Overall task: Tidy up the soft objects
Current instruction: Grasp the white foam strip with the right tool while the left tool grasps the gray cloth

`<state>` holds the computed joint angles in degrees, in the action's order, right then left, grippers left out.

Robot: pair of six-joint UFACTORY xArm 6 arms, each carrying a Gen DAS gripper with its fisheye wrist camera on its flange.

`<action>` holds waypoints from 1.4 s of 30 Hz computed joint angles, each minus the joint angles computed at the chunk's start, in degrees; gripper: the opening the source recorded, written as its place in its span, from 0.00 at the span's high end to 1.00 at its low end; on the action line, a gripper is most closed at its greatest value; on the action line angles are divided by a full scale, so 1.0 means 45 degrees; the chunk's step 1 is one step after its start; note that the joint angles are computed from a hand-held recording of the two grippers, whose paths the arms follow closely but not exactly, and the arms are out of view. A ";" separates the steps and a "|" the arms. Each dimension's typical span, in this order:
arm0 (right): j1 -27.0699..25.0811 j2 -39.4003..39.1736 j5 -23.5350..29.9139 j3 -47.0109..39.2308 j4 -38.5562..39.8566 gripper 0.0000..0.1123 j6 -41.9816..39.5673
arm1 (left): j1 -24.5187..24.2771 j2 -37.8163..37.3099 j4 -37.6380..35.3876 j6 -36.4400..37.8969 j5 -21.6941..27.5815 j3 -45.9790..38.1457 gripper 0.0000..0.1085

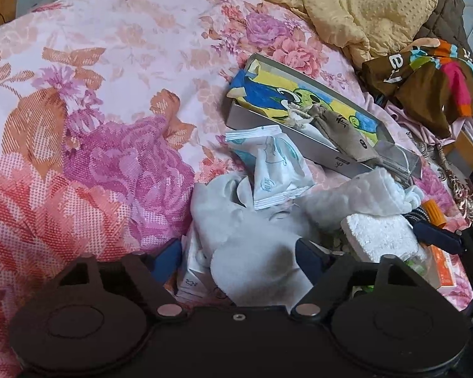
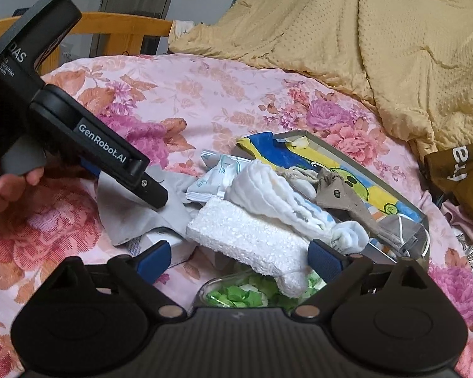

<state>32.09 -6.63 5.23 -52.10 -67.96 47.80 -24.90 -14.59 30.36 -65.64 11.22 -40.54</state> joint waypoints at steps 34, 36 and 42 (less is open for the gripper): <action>0.0316 -0.0340 0.1409 -0.0204 -0.2399 0.60 0.2449 | -0.0855 -0.0821 0.1905 -0.1272 0.3463 -0.0764 0.75; 0.0345 -0.0378 0.1464 -0.0190 -0.2410 0.64 0.2405 | -0.0785 -0.0913 0.1826 -0.1453 0.3393 -0.0671 0.78; 0.0445 -0.0509 0.1618 -0.0125 -0.2431 0.70 0.2445 | -0.0806 -0.1209 0.2094 -0.1855 0.3372 -0.0541 0.97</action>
